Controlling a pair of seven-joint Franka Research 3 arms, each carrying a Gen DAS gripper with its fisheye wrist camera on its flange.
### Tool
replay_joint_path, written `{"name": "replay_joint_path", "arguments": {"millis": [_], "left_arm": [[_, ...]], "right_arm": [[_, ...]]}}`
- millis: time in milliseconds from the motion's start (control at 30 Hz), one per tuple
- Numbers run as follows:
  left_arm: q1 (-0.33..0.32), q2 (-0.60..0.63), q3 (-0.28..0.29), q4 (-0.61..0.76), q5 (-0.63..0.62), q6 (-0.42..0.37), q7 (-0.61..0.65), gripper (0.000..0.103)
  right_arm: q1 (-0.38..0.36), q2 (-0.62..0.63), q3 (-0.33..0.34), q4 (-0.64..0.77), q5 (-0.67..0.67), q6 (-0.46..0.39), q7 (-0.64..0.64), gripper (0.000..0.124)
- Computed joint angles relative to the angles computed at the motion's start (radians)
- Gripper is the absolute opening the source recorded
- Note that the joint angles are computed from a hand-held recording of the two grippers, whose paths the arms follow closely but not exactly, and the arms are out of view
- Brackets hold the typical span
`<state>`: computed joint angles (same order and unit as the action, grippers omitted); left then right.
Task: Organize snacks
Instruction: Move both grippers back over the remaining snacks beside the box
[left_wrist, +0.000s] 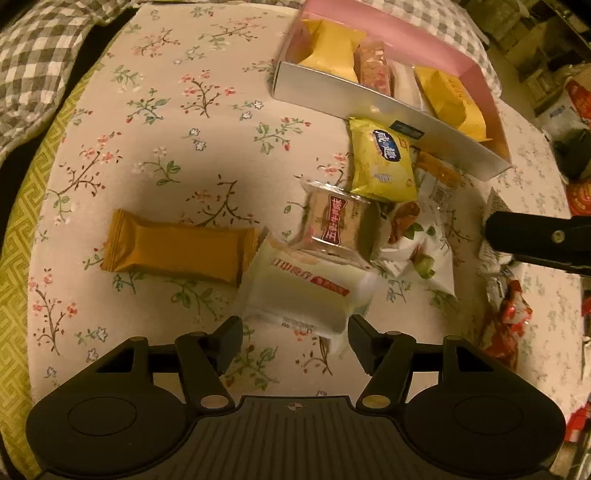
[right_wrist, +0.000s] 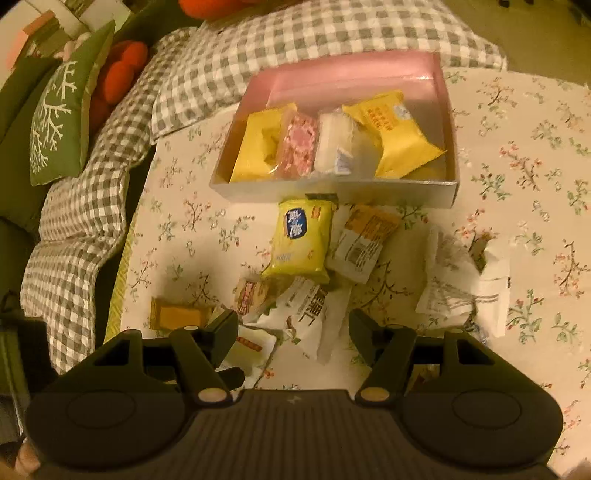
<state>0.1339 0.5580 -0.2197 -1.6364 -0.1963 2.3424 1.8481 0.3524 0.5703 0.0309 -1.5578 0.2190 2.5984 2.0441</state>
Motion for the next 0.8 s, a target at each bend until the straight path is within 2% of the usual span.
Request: {"name": "replay_joint_path", "arguments": {"millis": [133, 233, 267, 300, 333, 367, 533, 667, 800], "left_arm": [[-0.029, -0.009, 0.009, -0.046, 0.048, 0.083, 0.0, 0.063], [-0.016, -0.022, -0.019, -0.086, 0.045, 0.155, 0.057, 0.058], [-0.015, -0.023, -0.026, -0.092, 0.043, 0.171, 0.073, 0.054], [-0.01, -0.025, -0.034, -0.099, 0.039, 0.182, 0.094, 0.043], [0.008, -0.022, -0.055, -0.092, 0.012, 0.163, 0.125, 0.023], [0.017, -0.019, -0.064, -0.082, -0.008, 0.138, 0.141, 0.012], [0.013, -0.029, -0.056, -0.092, -0.022, 0.148, 0.193, 0.007], [0.052, -0.043, -0.079, -0.095, -0.095, 0.143, 0.27, 0.0], [0.048, -0.043, -0.056, -0.079, -0.105, 0.122, 0.285, 0.0]], "right_arm": [[-0.001, 0.007, -0.007, 0.005, -0.004, -0.015, 0.013, 0.064], [-0.006, 0.004, -0.003, 0.002, -0.001, -0.009, 0.009, 0.064], [-0.007, 0.003, -0.001, 0.0, 0.001, -0.005, 0.004, 0.064], [-0.008, 0.003, 0.001, 0.0, 0.001, -0.004, -0.001, 0.064], [-0.008, 0.003, 0.002, 0.001, 0.001, -0.005, -0.006, 0.064], [-0.007, 0.003, 0.003, 0.002, 0.0, -0.009, -0.01, 0.064], [0.0, 0.008, -0.005, 0.009, -0.013, -0.023, -0.014, 0.064], [-0.004, 0.009, -0.001, -0.002, -0.016, 0.009, -0.041, 0.065], [0.009, 0.038, -0.008, 0.014, -0.058, 0.028, -0.106, 0.069]]}}
